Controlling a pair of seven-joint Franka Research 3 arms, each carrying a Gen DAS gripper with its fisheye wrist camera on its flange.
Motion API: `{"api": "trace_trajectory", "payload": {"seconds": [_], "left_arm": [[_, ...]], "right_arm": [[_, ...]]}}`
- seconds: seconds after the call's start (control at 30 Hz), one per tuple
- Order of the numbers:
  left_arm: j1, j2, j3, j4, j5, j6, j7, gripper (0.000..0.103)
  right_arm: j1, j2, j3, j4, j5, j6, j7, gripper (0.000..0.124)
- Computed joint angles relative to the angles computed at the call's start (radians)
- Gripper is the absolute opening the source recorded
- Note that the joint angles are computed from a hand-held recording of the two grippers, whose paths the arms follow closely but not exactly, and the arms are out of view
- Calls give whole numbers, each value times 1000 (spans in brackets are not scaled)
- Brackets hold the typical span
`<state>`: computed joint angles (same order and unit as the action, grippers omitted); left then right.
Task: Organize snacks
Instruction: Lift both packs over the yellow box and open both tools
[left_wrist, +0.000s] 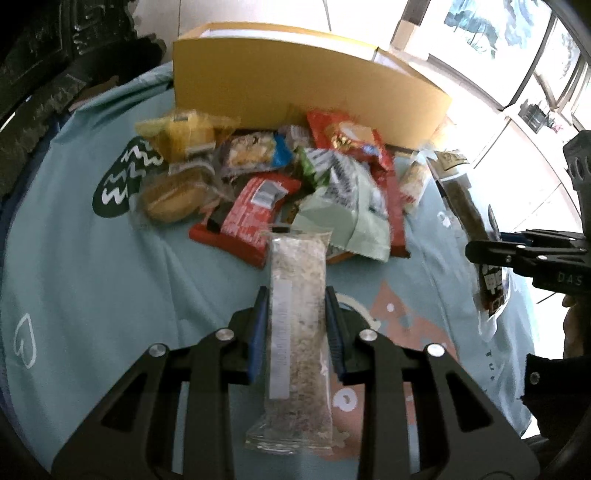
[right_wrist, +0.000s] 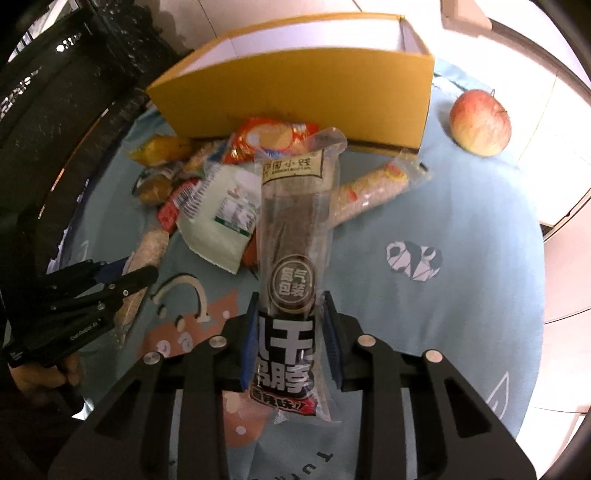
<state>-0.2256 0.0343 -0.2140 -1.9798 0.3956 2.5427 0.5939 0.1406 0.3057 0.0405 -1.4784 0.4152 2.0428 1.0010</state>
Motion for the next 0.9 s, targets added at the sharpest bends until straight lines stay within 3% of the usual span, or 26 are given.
{"api": "trace_trajectory", "payload": {"seconds": [0.33, 0.7, 0.9], "left_arm": [[1, -29, 0, 7, 50, 10, -20, 29], [4, -18, 1, 71, 94, -53, -53, 29], [4, 15, 7, 172, 145, -93, -61, 29]], "right_arm": [[-12, -21, -3, 12, 25, 4, -5, 32], [-15, -23, 1, 47, 54, 11, -4, 32], [-20, 8, 10, 139, 84, 5, -4, 32]]}}
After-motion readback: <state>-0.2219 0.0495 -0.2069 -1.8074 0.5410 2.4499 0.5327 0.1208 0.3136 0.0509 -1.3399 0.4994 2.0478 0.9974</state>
